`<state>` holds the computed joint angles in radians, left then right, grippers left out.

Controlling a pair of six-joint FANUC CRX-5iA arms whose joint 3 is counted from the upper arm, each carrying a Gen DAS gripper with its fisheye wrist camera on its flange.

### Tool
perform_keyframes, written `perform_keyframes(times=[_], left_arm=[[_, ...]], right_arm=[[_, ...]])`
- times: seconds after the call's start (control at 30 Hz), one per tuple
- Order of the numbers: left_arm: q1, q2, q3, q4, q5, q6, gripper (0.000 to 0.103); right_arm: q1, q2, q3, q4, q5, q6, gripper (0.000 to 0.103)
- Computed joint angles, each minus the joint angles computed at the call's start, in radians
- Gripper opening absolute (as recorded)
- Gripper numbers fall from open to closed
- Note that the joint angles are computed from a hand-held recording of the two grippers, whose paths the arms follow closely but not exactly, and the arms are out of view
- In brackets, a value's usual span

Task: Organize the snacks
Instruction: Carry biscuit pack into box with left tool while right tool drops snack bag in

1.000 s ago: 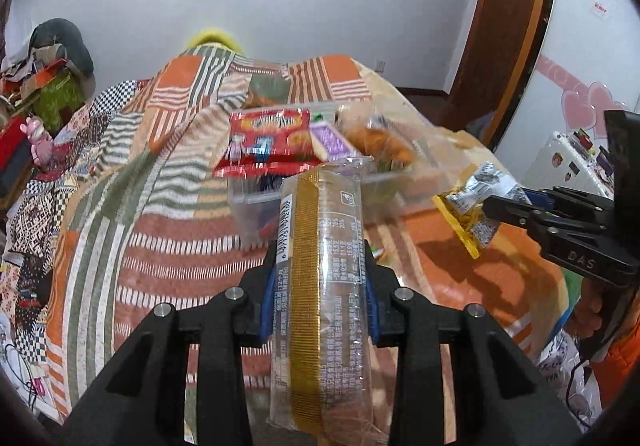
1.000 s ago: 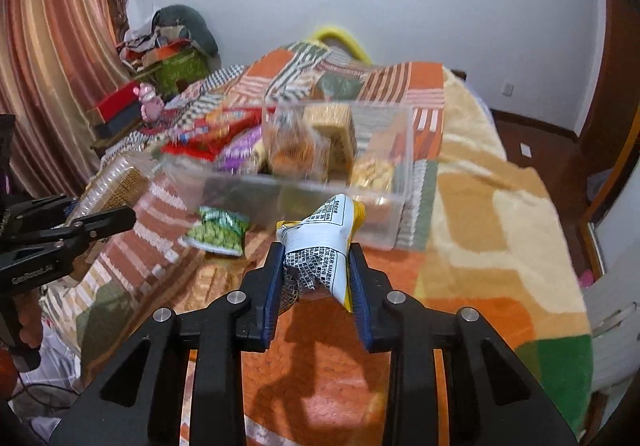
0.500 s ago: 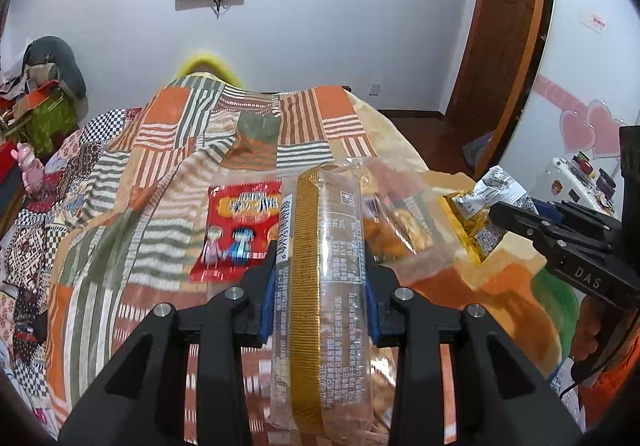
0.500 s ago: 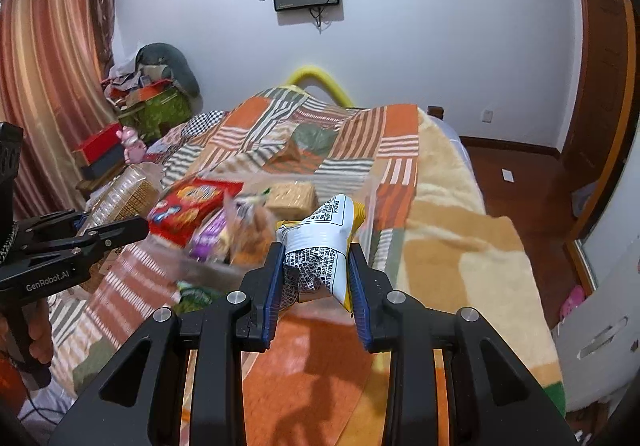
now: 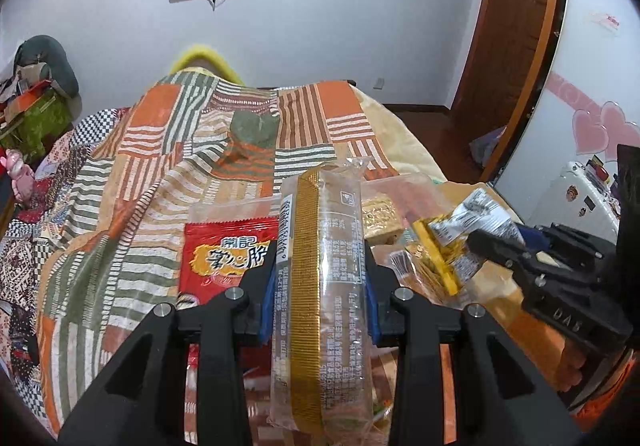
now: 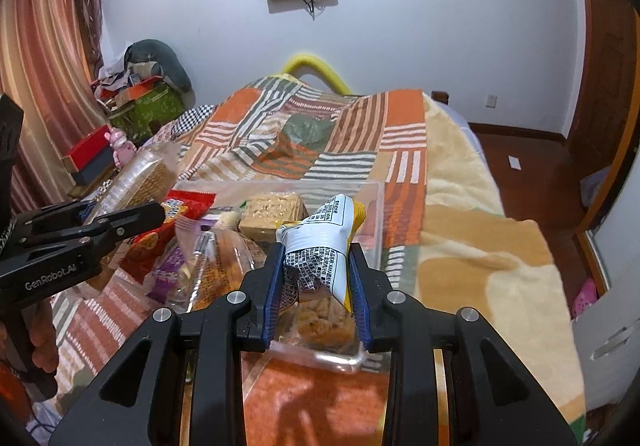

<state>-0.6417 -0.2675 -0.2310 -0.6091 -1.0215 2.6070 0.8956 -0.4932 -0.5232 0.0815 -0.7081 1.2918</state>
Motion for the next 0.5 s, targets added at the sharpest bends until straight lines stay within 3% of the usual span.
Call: perform_keyframes(times=[0.3,0.5], left_arm=[[0.078,0.027,-0.032,0.082,0.086,-0.064,0.036],[0.038,0.030,-0.007,0.030,0.050,-0.032,0.039]], right_arm=[[-0.015,0.058,0.031,-0.057,-0.036,0.062,0.028],[-0.050,0.071,0.070,-0.141,-0.088,0.119,0.032]])
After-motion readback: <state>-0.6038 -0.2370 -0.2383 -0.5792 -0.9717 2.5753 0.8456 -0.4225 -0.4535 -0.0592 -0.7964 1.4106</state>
